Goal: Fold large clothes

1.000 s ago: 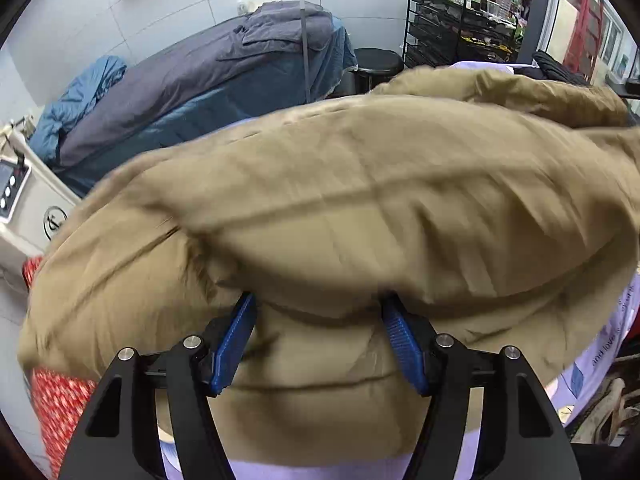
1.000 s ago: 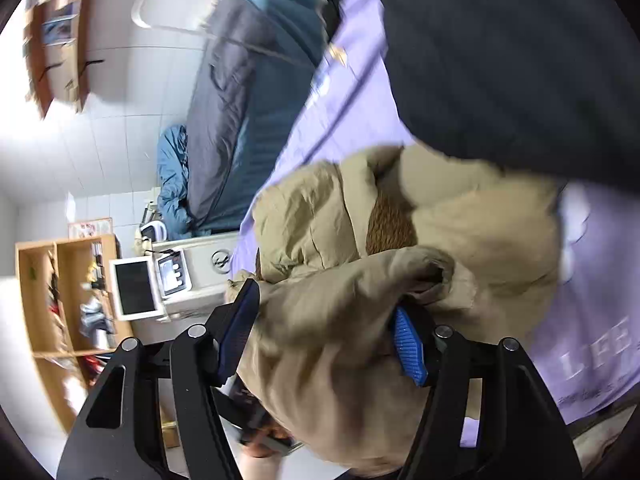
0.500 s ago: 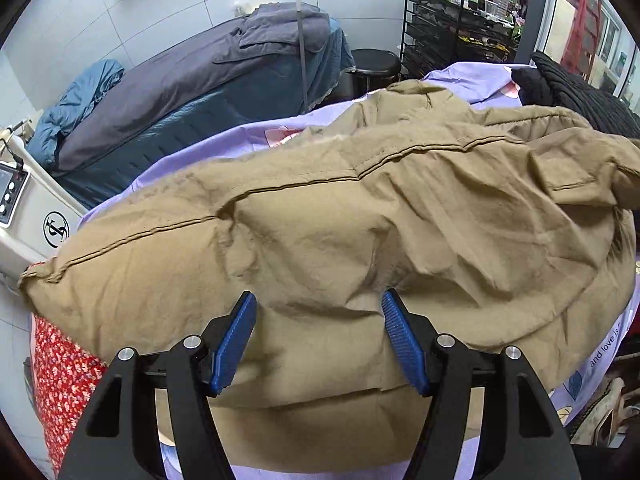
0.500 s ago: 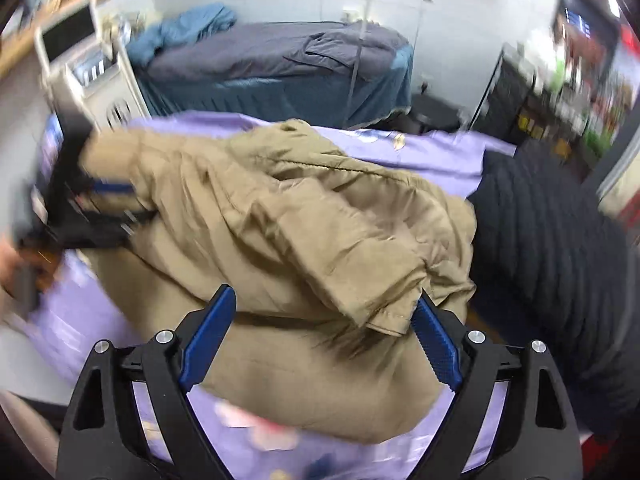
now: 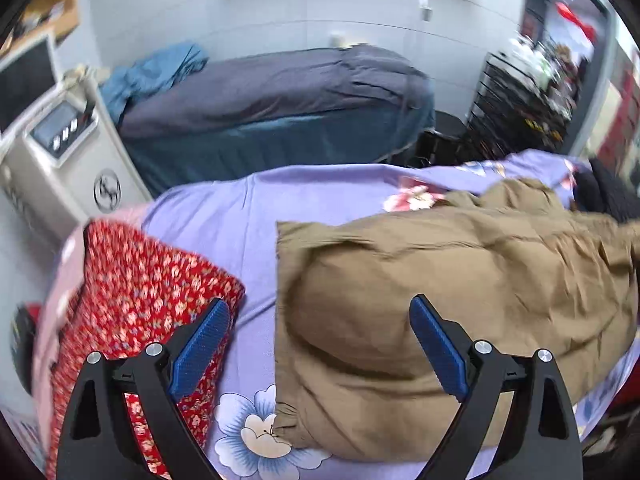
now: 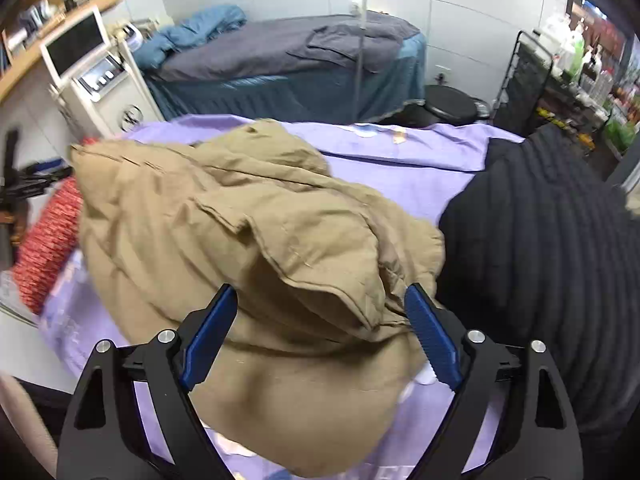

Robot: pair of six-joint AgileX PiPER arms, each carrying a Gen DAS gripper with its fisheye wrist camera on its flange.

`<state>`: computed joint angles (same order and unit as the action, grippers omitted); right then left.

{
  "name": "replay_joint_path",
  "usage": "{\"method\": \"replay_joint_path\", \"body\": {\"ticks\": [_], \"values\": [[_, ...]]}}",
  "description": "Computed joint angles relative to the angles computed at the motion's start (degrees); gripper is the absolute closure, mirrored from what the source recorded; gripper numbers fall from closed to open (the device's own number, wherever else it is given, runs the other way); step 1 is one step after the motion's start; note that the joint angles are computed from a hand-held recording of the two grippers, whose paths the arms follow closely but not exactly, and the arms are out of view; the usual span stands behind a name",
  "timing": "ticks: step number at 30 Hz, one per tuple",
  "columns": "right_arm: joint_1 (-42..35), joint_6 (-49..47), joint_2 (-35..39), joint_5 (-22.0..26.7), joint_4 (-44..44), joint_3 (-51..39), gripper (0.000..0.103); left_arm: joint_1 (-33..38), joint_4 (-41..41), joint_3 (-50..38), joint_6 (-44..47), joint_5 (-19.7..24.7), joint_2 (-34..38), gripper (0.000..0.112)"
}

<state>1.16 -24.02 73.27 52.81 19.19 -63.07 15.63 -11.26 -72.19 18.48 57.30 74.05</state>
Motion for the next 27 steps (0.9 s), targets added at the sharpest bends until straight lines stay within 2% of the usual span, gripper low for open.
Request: {"method": "replay_joint_path", "body": {"ticks": [1, 3, 4, 5, 6, 7, 10, 13, 18, 22, 27], "values": [[-0.1, -0.3, 0.4, 0.2, 0.9, -0.2, 0.04, 1.5, -2.6, -0.7, 1.0, 0.4, 1.6, 0.023], [0.2, 1.4, 1.5, 1.0, 1.0, -1.2, 0.069, 2.1, -7.2, -1.6, 1.5, 0.2, 4.2, 0.023], [0.6, 2.8, 1.9, 1.4, 0.6, -1.7, 0.076, 1.3, -8.3, -2.2, 0.9, -0.2, 5.6, 0.024], [0.6, 3.4, 2.3, 1.6, 0.6, -2.1, 0.085, 0.0, -8.6, -2.8, 0.2, -0.5, 6.6, 0.03], [0.6, 4.0, 2.6, 1.4, 0.5, -2.6, 0.091, -1.9, -8.3, -4.4, -0.7, 0.0, 8.7, 0.053], [0.3, 5.1, 2.7, 1.0, 0.1, -3.1, 0.093, -3.6, -6.8, -6.4, -2.5, 0.7, 10.9, 0.076], [-1.7, 8.1, 3.2, 0.9, -0.2, -5.5, 0.097, -7.7, -1.1, -13.8, -8.8, 2.0, 17.6, 0.091], [-2.9, 10.7, 4.3, 0.7, -1.9, -7.8, 0.099, -10.1, 1.8, -21.4, -12.3, 4.0, 23.4, 0.096], [-0.9, 19.3, 8.7, -1.3, -10.2, -11.6, 0.099, -14.2, 6.8, -31.4, -15.3, 6.5, 30.9, 0.098], [3.0, 25.1, 13.5, -2.7, -20.6, -13.0, 0.099, -14.7, 8.3, -35.4, -17.2, 8.0, 35.8, 0.099], [6.6, 30.2, 19.2, -4.4, -28.5, -12.4, 0.099, -14.8, 9.0, -40.5, -18.2, 10.7, 42.6, 0.098]]}}
